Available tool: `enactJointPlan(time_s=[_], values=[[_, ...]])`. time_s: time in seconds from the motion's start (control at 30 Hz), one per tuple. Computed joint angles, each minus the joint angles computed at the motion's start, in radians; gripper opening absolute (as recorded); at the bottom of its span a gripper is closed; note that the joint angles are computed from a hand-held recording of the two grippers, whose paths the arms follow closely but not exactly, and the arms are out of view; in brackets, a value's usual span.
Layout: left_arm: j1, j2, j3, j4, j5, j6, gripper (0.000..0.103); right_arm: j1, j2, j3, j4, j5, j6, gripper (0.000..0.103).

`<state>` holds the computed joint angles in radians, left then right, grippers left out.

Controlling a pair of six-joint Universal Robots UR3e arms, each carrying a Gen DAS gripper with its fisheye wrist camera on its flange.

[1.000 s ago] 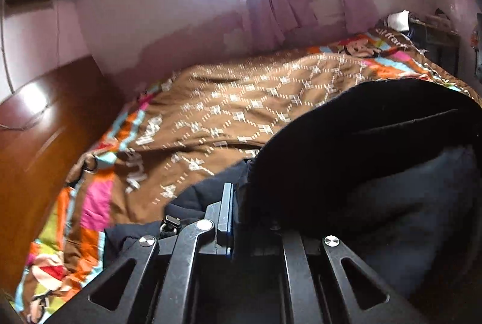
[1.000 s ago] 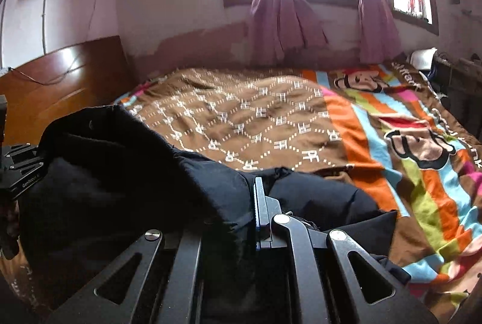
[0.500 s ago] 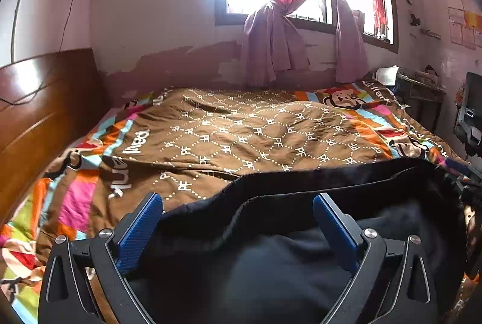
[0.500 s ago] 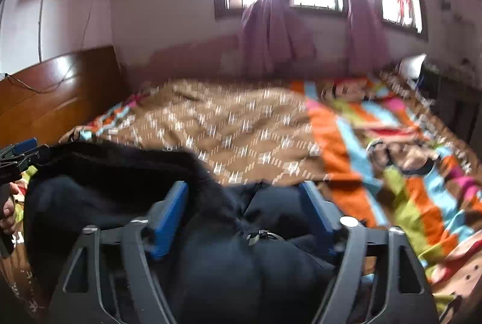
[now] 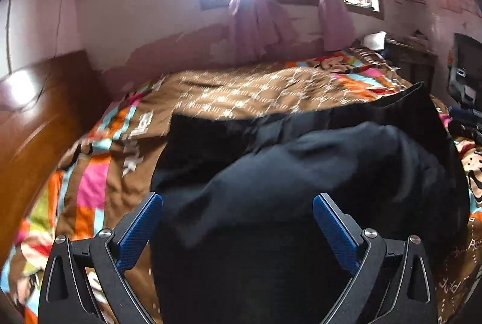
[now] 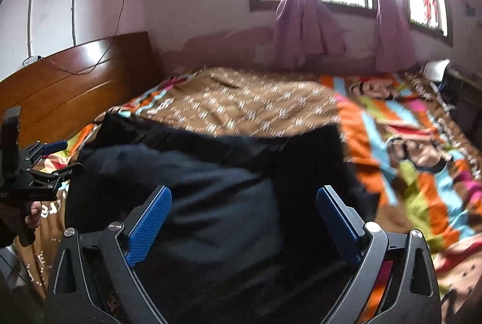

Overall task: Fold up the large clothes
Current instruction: 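Open both tools and release the folded jacket, then press both open tools on the folded jacket and lift it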

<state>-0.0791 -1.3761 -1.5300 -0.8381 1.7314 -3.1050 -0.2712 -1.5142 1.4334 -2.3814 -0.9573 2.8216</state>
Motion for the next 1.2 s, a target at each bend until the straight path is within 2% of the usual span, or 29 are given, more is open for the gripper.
enactJointPlan(time_s=[0.13, 0.27, 0.33, 0.43, 0.53, 0.6, 0.7, 0.77, 0.87, 1.0, 1.2], values=[[0.092, 0.05, -0.071, 0.001, -0.091, 0.002, 0.101, 0.037, 0.055, -0.012, 0.024, 0.023, -0.021, 0.095], [0.122, -0.03, -0.058, 0.023, -0.163, 0.042, 0.101, 0.124, 0.172, -0.102, 0.049, -0.031, -0.041, 0.095], [0.114, -0.089, -0.048, 0.07, -0.176, 0.051, 0.103, 0.137, 0.221, -0.132, 0.069, -0.026, -0.016, 0.095], [0.095, -0.175, -0.021, 0.154, -0.18, 0.047, 0.103, 0.146, 0.268, -0.135, 0.013, -0.065, 0.046, 0.095], [0.082, -0.259, 0.051, 0.178, -0.184, 0.043, 0.103, 0.15, 0.301, -0.14, -0.068, -0.152, 0.062, 0.095], [0.077, -0.337, 0.15, 0.138, -0.195, 0.041, 0.103, 0.141, 0.335, -0.164, -0.097, -0.203, 0.078, 0.095], [0.082, -0.44, 0.313, 0.01, -0.246, 0.041, 0.103, 0.108, 0.38, -0.216, -0.061, -0.204, 0.13, 0.095], [0.089, -0.492, 0.39, -0.054, -0.277, 0.045, 0.103, 0.102, 0.398, -0.21, -0.092, -0.223, 0.154, 0.095], [0.089, -0.537, 0.438, -0.076, -0.277, 0.043, 0.103, 0.108, 0.439, -0.222, -0.118, -0.232, 0.163, 0.096], [0.095, -0.6, 0.503, -0.093, -0.289, 0.039, 0.103, 0.116, 0.555, -0.416, 0.006, -0.21, 0.138, 0.101], [0.124, -0.685, 0.592, -0.102, -0.339, -0.017, 0.103, 0.138, 0.742, -0.704, 0.126, -0.201, 0.152, 0.102]])
